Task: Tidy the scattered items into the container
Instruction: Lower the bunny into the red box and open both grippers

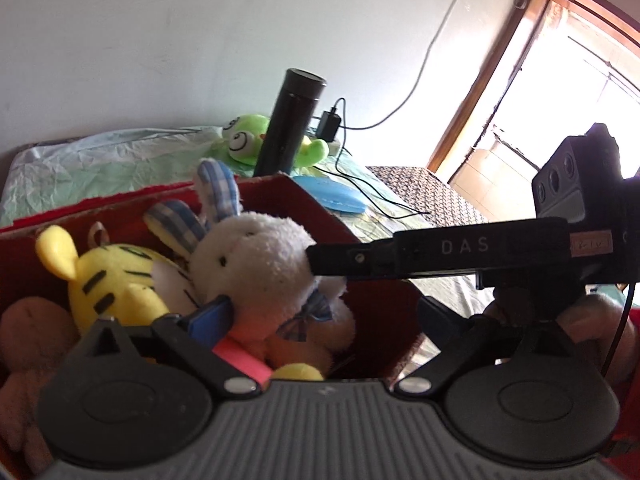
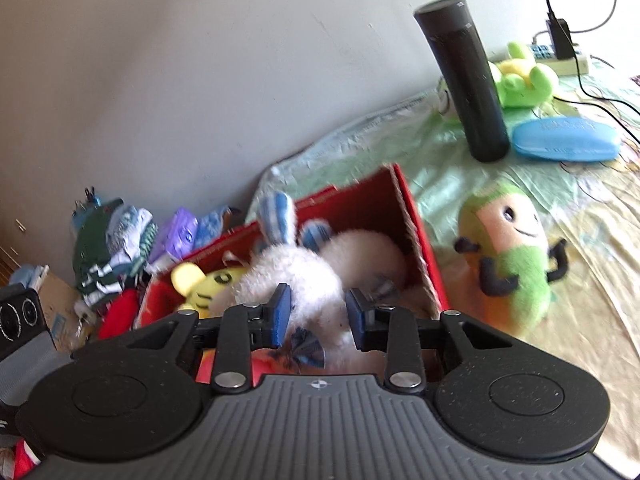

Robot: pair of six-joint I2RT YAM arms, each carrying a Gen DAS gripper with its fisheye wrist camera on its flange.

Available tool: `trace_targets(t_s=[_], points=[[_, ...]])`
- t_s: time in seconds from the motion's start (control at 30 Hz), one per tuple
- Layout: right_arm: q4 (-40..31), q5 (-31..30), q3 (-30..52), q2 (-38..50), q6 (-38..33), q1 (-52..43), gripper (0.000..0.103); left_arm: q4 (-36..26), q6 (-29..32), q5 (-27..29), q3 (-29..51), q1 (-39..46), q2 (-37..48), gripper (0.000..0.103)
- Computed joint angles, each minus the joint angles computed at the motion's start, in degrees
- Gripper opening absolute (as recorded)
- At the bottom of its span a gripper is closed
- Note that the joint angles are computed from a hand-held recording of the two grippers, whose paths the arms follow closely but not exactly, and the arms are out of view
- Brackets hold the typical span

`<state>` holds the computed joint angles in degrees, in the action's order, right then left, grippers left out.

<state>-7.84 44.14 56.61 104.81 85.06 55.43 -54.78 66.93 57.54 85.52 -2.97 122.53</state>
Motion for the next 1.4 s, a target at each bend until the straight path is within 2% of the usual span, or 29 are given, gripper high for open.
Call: trace_targets(t_s=[0.07, 0.1, 0.2, 0.3, 0.37, 0.5, 0.67, 0.73, 0.83, 0.9, 1.0, 1.07, 1.17, 1.23, 1.33, 1.4], points=[[-1.7, -1.0, 0.3, 0.2, 1.0, 0.1, 0.031, 1.0, 0.2, 0.1, -0.9, -0.4, -0.4, 0.100], [-2.8, -1.0, 0.9, 0.8, 1.1, 0.1, 0.028, 1.5, -0.2, 0.2, -1.1, -0.7, -0.4, 0.101], [-4.4, 0.2, 2.3, 1.7, 1.5, 0.1, 0.029, 2.7, -0.5, 0.0, -1.7, -1.0, -1.0, 0.101], [-2.8, 3.5, 0.9, 0.1, 0.9, 1.0, 0.029, -2.3, 2.4, 1.2, 1.3, 0.3, 0.2, 0.100], [-1.4, 6.0, 0.1, -1.0, -0.7, 1.3, 0.029, -3.4, 2.3, 2.8, 2.6, 1.2, 0.5, 0.100], [3.2, 9.6, -0.3, -1.3, -4.9, 0.8, 0.029, 1.8, -3.3, 3.6, 2.6, 0.6, 0.3, 0.100], [10.5, 5.9, 1.3, 1.7, -15.3, -2.3, 0.029, 2.1, -2.8, 2.3, 1.8, -1.7, 1.2, 0.100], [13.3, 4.7, 1.0, 2.3, -17.5, -3.1, 0.027, 3.3, -2.9, 2.2, 1.2, -1.8, 1.1, 0.101], [12.5, 1.1, -0.2, 2.0, -14.8, -4.4, 0.026, -2.1, -0.8, 3.2, 4.6, -1.6, 3.7, 0.101], [10.7, -0.1, -0.8, 1.4, -13.2, -4.4, 0.021, -4.0, 1.8, 3.7, 4.4, -1.8, 3.9, 0.101], [6.2, -0.5, -1.2, 0.6, -9.6, -3.7, 0.018, -0.7, 2.1, 3.6, 0.1, -2.9, 1.7, 0.101], [5.8, -0.7, -2.6, 0.0, -6.9, -3.3, 0.018, 2.5, 1.7, 3.3, -2.7, -3.5, 0.1, 0.101], [6.6, -0.5, -3.7, 0.2, -4.0, -2.8, 0.018, 3.2, 1.6, 2.5, -2.9, -3.8, 0.1, 0.101], [7.4, 0.0, -3.7, 1.0, -4.4, -2.5, 0.018, 4.1, 1.8, 1.9, -3.5, -3.8, -0.1, 0.101], [3.2, 1.7, -0.1, 3.2, -6.4, -1.5, 0.021, 5.0, 1.5, 0.6, -3.8, -3.6, -0.7, 0.101], [1.9, 2.5, 1.1, 4.1, -6.7, -1.2, 0.028, 6.2, -1.3, -0.4, -3.5, -3.5, -1.5, 0.101]])
